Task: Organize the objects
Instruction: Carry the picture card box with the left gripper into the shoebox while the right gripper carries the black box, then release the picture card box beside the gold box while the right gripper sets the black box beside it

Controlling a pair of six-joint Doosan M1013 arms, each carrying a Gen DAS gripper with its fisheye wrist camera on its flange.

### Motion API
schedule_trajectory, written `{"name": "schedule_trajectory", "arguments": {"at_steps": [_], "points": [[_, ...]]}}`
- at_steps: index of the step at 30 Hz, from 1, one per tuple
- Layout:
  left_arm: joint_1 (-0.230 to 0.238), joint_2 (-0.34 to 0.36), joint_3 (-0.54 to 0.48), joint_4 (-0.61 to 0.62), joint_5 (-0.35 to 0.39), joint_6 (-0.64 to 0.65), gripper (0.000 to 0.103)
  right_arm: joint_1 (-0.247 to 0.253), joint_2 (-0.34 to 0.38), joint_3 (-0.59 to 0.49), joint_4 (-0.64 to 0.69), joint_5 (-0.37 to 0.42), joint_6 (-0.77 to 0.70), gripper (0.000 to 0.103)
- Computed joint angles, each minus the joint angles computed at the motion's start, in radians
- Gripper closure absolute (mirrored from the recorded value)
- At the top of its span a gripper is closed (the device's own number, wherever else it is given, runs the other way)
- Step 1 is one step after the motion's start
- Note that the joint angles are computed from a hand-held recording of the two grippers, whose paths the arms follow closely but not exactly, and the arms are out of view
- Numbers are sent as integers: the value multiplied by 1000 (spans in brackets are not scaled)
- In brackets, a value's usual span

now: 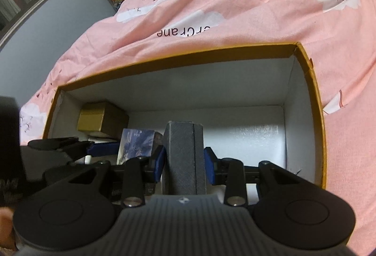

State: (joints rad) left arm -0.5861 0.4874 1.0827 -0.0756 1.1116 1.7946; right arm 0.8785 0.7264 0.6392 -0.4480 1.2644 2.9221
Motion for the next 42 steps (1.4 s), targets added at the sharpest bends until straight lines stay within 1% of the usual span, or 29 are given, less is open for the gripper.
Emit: {"name": "schedule_trajectory", "arguments": {"at_steps": [3, 7, 9, 12, 16, 17, 18, 19, 22, 25, 26, 27, 29, 31, 33, 34, 35, 40, 42], "points": [[-6, -32, 35, 28, -30, 105, 19, 0, -13, 21, -19, -25, 31, 66], [-8, -58, 61, 48, -7, 256, 19, -11, -36, 68, 10, -103, 73, 66], [-9, -65, 70, 61, 13, 315, 19, -16, -38, 74, 31, -122, 74, 66], [-19, -67, 81, 105, 23, 356, 19, -23, -39, 83, 59, -136, 76, 66], [-32, -72, 105, 157, -12, 372, 20, -34, -51, 112, 92, -172, 80, 66], [-34, -71, 107, 162, -13, 375, 19, -36, -51, 111, 99, -171, 69, 65], [-36, -72, 110, 162, -17, 381, 17, -37, -49, 105, 103, -162, 55, 65], [-37, -72, 111, 163, -19, 383, 17, -37, -40, 86, 104, -133, 30, 63], [-38, -73, 112, 158, -20, 375, 19, -33, -2, 10, 88, -13, -68, 57], [-36, -76, 116, 143, -30, 363, 28, -34, 23, -35, 113, 39, -167, 50], [-36, -76, 117, 141, -32, 360, 34, -34, 30, -47, 118, 52, -199, 48], [-37, -77, 118, 143, -33, 355, 38, -33, 40, -64, 119, 68, -237, 48], [-39, -80, 126, 151, -45, 353, 42, -32, 49, -82, 119, 88, -294, 46], [-39, -82, 130, 153, -51, 350, 44, -30, 67, -116, 112, 133, -367, 46], [-39, -86, 136, 157, -63, 337, 51, -28, 76, -133, 106, 159, -435, 43], [-39, -88, 139, 159, -70, 326, 53, -27, 79, -140, 107, 171, -471, 38], [-39, -90, 144, 165, -81, 311, 59, -24, 80, -143, 107, 179, -497, 35], [-35, -100, 159, 153, -96, 292, 59, -20, 88, -164, 156, 223, -655, 33], [-36, -106, 169, 153, -105, 293, 59, -17, 93, -172, 167, 247, -695, 34]]}}
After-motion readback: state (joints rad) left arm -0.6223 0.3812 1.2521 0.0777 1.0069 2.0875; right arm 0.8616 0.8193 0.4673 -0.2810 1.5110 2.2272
